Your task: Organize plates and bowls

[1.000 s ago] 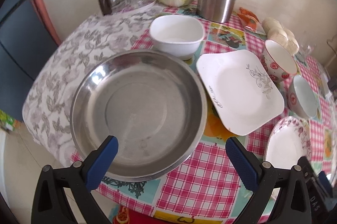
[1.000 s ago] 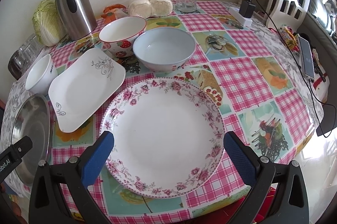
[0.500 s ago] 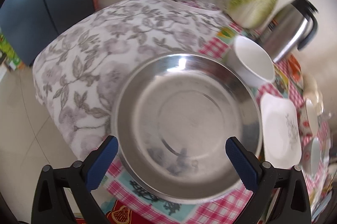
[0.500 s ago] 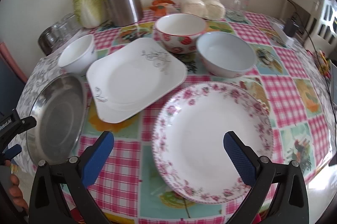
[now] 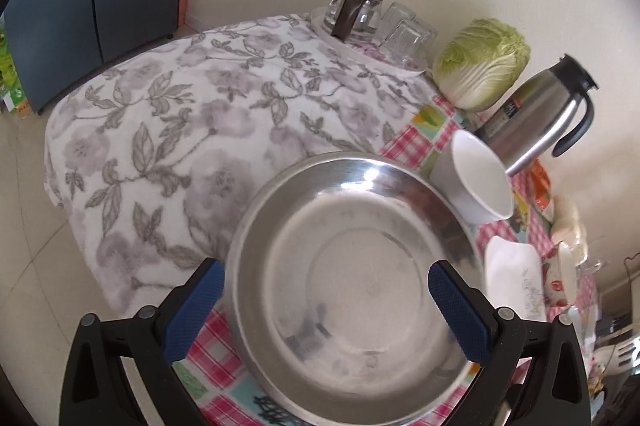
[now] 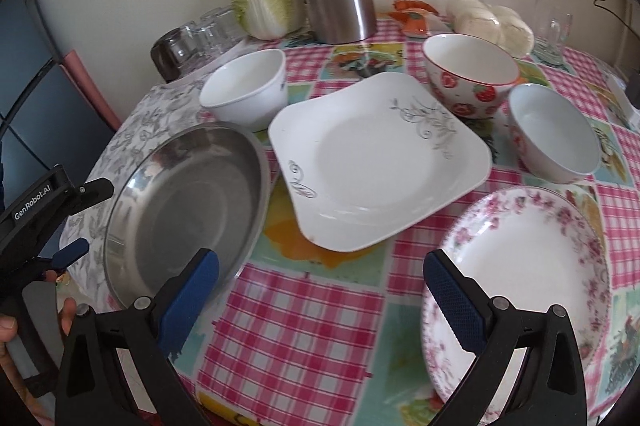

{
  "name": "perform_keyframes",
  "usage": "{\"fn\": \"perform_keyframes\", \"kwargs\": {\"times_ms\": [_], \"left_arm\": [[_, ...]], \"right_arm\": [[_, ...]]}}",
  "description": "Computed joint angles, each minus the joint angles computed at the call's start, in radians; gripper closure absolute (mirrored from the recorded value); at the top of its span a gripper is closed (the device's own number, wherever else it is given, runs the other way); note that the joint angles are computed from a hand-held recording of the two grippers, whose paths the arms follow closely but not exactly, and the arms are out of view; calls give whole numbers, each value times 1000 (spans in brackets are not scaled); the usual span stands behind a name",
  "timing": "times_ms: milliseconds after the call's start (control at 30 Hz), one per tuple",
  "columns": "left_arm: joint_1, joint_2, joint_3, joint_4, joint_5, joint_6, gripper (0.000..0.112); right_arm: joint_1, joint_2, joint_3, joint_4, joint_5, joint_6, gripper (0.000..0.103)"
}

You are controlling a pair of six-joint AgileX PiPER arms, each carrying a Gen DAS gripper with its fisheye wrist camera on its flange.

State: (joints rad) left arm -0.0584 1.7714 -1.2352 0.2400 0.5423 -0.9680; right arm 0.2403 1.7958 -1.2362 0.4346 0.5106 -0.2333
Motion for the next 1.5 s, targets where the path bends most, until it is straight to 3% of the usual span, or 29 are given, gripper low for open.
{"fn": "perform_keyframes", "kwargs": {"times_ms": [300,500,700,833,933,1067,1200,1500], "left_arm": [[16,80,-69,30,100,42,10],[53,120,-81,-5,95,82,17],[81,167,-102,-62,87,158,35],[88,198,-119,-66,84,191,42],[74,213,-133,1,99,157,50],[62,230,-146,78,106,106,58],[61,225,-138,95,87,94,77],[25,154,-69,173,85,12,82]], "right_arm": [[-5,96,-81,253,111,-272,47],[12,154,-134,280,154,-305,63],[15,209,-183,313,167,-308,70],[22,237,-210,309,152,-288,70],[24,269,-240,313,147,-282,72],[31,313,-291,266,141,-222,87],[24,333,-314,285,154,-237,89],[11,306,-312,288,186,-264,89]]}}
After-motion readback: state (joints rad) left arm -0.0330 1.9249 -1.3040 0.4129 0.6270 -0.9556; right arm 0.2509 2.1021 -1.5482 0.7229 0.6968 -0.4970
